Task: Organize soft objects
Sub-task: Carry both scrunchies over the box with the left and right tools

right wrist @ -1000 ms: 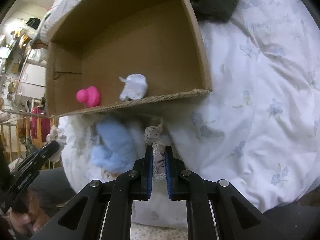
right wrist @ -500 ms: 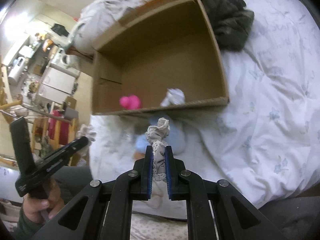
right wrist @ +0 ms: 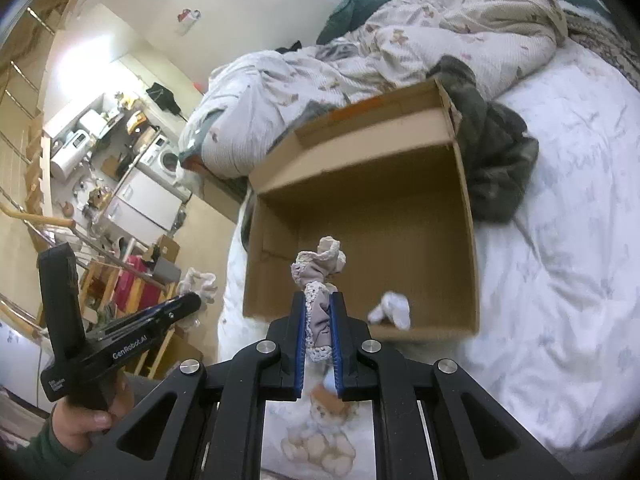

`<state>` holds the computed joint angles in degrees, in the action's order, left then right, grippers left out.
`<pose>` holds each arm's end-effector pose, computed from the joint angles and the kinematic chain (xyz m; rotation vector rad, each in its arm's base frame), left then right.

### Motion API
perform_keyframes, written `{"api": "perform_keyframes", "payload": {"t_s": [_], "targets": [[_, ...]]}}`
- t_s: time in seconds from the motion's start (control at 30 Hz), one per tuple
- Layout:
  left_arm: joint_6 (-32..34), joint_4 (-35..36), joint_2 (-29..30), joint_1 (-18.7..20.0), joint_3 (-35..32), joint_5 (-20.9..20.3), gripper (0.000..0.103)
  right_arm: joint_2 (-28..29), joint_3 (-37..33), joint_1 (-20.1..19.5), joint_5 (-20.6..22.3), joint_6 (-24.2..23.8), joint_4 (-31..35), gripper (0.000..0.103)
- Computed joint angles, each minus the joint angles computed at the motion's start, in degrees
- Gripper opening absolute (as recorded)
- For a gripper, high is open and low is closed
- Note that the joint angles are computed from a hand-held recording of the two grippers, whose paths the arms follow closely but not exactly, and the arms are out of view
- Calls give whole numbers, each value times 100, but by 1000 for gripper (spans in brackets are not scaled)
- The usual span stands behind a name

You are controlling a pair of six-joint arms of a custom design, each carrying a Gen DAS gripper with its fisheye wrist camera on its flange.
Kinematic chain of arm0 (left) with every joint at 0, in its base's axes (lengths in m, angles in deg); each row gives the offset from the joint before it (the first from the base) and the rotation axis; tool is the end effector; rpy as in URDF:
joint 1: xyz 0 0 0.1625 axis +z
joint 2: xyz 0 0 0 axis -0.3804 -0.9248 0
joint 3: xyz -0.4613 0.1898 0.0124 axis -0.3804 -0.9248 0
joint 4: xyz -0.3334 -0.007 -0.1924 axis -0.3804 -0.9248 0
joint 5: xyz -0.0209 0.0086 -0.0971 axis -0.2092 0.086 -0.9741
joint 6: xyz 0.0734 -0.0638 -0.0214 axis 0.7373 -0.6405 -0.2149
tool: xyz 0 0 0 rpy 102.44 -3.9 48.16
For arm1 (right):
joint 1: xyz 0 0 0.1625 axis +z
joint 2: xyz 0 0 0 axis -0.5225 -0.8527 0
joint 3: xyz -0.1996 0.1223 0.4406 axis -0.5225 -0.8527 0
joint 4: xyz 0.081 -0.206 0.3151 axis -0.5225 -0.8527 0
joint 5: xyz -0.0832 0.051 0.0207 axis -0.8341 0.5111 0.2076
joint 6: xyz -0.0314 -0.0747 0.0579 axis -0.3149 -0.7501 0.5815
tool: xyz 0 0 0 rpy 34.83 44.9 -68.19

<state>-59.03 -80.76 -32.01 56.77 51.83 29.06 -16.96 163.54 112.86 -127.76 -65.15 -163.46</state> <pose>-0.4741 -0.5749 0.0604 0.2417 2.3543 -0.6289 0.0467 -0.5653 0.4475 0.2934 -2.8931 0.7161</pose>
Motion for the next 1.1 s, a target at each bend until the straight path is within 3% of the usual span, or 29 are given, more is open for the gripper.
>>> {"api": "perform_keyframes", "payload": {"t_s": [0.27,0.4,0.47,0.6,0.77,1.1], "targets": [[467,145,311,193,-618,184,12,384,-450,7,-40,-69,-157,13],[774,89,529,291,-859,213,12,545,-525,-178,73,13,-264,13],[949,-58,637,344,-911,204,12,571,-459,-260,160,15,-461,13],[1459,-967,795,449,-673,169,12,680,-475,-231,-171,56,-535,13],[1128,-821,873,611,-709,-199,12,853,-545,-205,-517,102,-340,13],[902,-469,993,731,-857,-347,12,1154,-661,-78,-946,-2,-68,13]]}}
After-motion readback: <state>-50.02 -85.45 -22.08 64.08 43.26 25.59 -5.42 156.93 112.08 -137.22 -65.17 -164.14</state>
